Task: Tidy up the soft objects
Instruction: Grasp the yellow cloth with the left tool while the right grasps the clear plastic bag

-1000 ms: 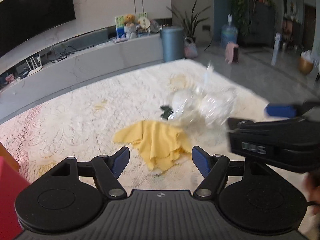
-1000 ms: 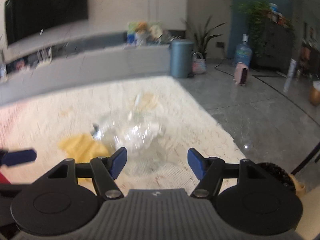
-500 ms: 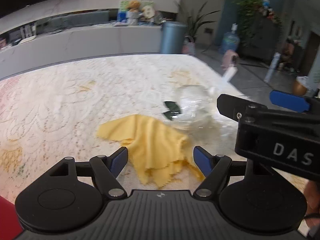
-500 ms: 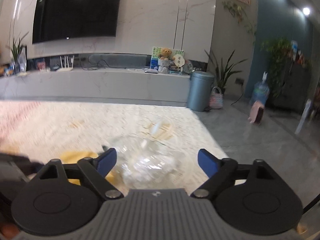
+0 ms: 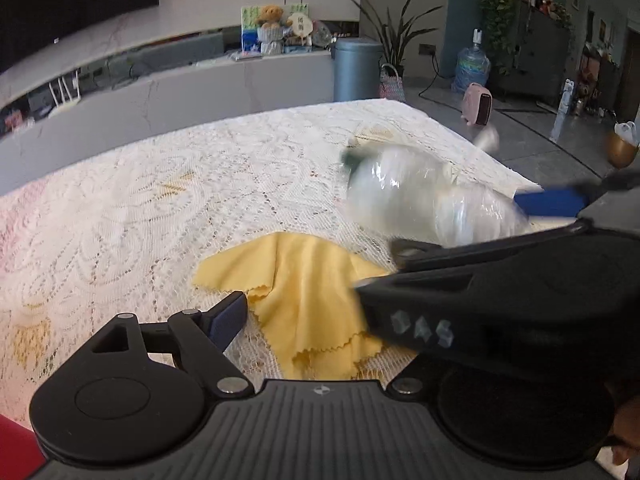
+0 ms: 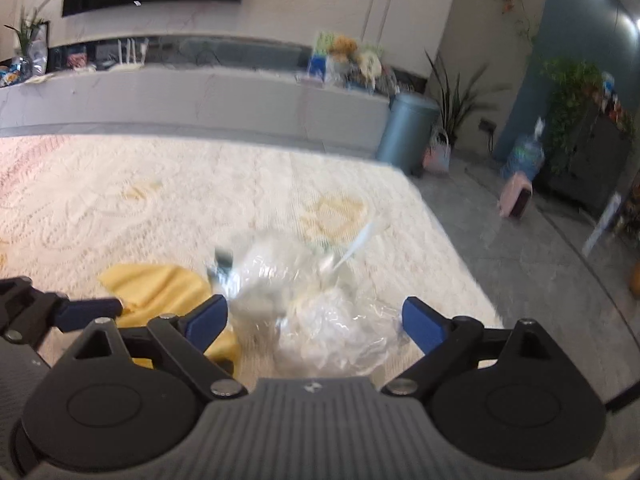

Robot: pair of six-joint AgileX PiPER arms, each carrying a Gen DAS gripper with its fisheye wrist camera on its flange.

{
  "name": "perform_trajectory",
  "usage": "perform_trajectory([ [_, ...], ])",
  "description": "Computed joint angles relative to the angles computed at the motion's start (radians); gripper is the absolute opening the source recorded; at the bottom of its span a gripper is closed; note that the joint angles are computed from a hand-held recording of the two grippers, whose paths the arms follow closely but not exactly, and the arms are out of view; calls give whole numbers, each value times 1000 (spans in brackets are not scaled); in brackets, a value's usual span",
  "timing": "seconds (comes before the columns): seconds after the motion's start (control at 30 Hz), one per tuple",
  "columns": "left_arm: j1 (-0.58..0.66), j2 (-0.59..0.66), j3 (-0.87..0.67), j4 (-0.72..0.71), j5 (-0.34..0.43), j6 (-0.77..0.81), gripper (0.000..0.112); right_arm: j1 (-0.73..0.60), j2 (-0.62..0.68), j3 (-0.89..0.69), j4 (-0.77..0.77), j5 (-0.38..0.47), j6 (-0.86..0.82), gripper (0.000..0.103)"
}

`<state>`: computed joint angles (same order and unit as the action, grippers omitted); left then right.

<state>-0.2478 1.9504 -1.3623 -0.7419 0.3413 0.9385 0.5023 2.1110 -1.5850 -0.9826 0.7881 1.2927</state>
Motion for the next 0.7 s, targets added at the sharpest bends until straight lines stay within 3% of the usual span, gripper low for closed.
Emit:
perform_trajectory([
  [0.03,0,-2,3,-6,0,2,98,-9,1,6,16,1,7,73],
  [0.13,6,-4,-2,-3,18,-9,97,-18,-28,87,-44,-30,106,59],
  [0.3,8,-27,63,-196,-30,201,85,-32,-158,285,-155,-189,231,48],
  [0.37,-5,-46,89,-180,-75,175,50,-53,-231,380,-174,-278,299,45],
  [0.4,-8,-56,101,-192,-83,190,41,-62,-272,430,-187,-318,347,45],
  [0.47,-2,-69,103,-165,-49,164,9,-53,-326,483,-154,-320,322,45],
  [0.57,7,-105,125,-34,-25,52,4,-31,-357,489,11,-282,120,44],
  [0.7,69,-202,218,-24,26,112,4,-13,-405,494,199,-314,-91,45],
])
